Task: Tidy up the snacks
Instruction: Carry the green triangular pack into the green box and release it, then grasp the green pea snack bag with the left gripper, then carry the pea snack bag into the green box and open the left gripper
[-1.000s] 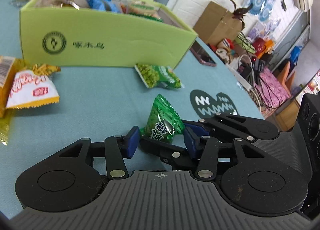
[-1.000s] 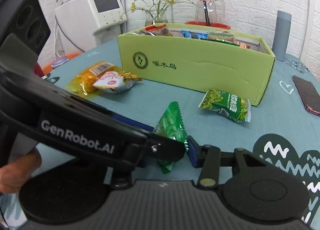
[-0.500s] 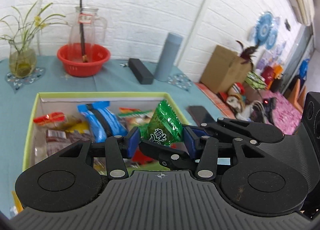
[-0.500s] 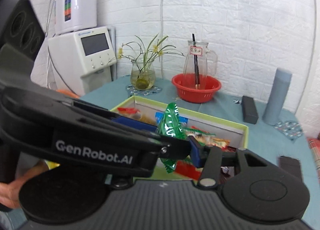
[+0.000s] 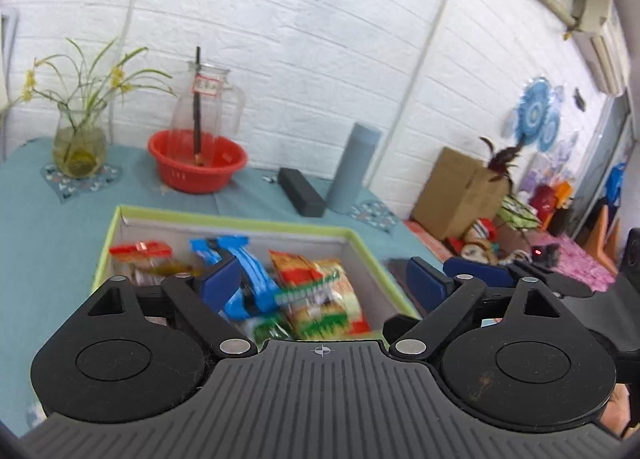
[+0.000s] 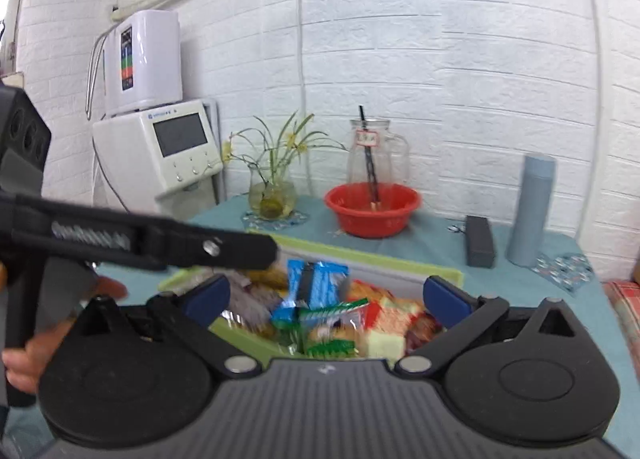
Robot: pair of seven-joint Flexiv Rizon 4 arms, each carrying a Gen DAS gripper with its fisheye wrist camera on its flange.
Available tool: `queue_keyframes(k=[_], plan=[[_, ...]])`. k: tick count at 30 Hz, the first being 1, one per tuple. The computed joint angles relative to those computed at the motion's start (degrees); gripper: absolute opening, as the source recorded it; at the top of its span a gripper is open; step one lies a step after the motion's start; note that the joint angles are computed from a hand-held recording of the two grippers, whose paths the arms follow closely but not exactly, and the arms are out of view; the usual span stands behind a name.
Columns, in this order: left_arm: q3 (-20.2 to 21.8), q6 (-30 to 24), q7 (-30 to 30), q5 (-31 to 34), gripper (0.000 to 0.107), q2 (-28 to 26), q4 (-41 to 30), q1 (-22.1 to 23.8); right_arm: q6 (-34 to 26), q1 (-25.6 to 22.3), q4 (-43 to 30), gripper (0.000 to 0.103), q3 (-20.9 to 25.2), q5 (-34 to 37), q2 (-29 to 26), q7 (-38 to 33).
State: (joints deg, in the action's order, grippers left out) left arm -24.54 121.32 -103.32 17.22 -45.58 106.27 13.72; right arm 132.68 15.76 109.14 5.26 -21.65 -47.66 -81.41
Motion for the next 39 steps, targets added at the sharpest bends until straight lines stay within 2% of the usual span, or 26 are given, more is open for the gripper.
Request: queue_keyframes(k=[3, 6, 9, 14, 16, 17, 18, 19, 20, 22, 23, 25, 28, 33, 35, 36, 39], plan=[[-0.7, 0.8, -0.9, 1.5, 0.081, -0.3, 3.7, 0.5, -1.7, -0.7, 4.2, 0.102, -0.2, 0.0, -0.2, 0.0], [-0.4, -0.6, -1.4, 1.0, 0.081, -1.8, 6.1, 0.0, -5.4, -0.3, 5.2, 0.103, -0.4, 1.2, -1.7, 0.3], [-2.3, -5.7, -0.8, -0.4, 0.075, -3.8, 6.3, 1.0, -7.7, -3.1, 3.7, 0.103, 2.3, -1.7, -3.6, 2.3], [-9.2, -13.3, 4.8, -2.5, 0.069, -8.2, 1.1, 4.8, -11.8, -3.6, -0.8, 0.102, 3.1, -5.1, -5.8, 2.8], [-10.0, -16.2, 7.2, -4.3, 0.061, -9.2, -1.3, 4.4, -14.1, -4.7, -2.9, 0.102, 4.5, -7.4, -7.0, 3.5], [-11.0, -18.1, 8.9, -4.9, 0.053, -10.1, -2.5, 4.7, -15.4, -5.4, -3.6, 0.102, 5.4, -8.7, -7.4, 3.9], [-11.5, -19.8, 10.1, -5.7, 0.039, -10.6, -3.3, 4.7, -14.9, -4.7, -3.6, 0.102, 5.1, -7.8, -7.6, 3.0], [-12.4, -21.2, 11.5, -6.2, 0.031, -11.1, -3.6, 5.1, -15.0, -5.6, -3.2, 0.102, 6.0, -9.5, -7.6, 3.6], [-12.0, -21.8, 12.4, -6.8, 0.029, -10.9, -3.4, 4.7, -14.9, -6.8, -2.3, 0.102, 7.4, -10.5, -7.3, 3.9], [-8.6, -19.4, 13.0, -7.9, 0.029, -9.0, -1.7, 2.2, -12.3, -6.7, 0.8, 0.102, 7.6, -10.6, -6.0, 3.3], [-8.6, -18.2, 13.4, -8.2, 0.029, -8.6, -0.2, 2.4, -10.2, -5.2, 2.9, 0.102, 6.5, -9.1, -4.8, 2.2], [-11.6, -16.5, 14.8, -7.9, 0.031, -8.6, 3.4, 5.5, -6.9, -2.0, 7.0, 0.102, 4.7, -5.1, -2.7, 0.7], [-12.5, -13.0, 15.4, -7.7, 0.032, -6.8, 9.3, 7.2, -2.9, -0.9, 12.4, 0.102, 5.4, -2.8, -0.9, 0.7], [-8.0, -6.8, 15.2, -4.6, 0.039, -2.7, 16.6, 4.8, 3.0, 2.5, 20.6, 0.102, 6.5, 2.6, 0.5, 1.7], [-4.5, -3.7, 15.4, -3.8, 0.040, -1.1, 18.1, 2.3, 5.5, 0.7, 23.6, 0.102, 8.3, -1.1, 0.2, 4.5], [-4.2, -2.9, 15.0, -2.8, 0.039, -0.7, 18.8, 2.4, 6.1, 1.6, 24.9, 0.102, 8.5, 0.2, 0.6, 4.2], [-3.2, 2.8, 11.4, -0.7, 0.046, 0.4, 22.1, 3.6, 10.7, 11.1, 27.6, 0.102, 4.5, 13.1, 2.7, -2.2]])
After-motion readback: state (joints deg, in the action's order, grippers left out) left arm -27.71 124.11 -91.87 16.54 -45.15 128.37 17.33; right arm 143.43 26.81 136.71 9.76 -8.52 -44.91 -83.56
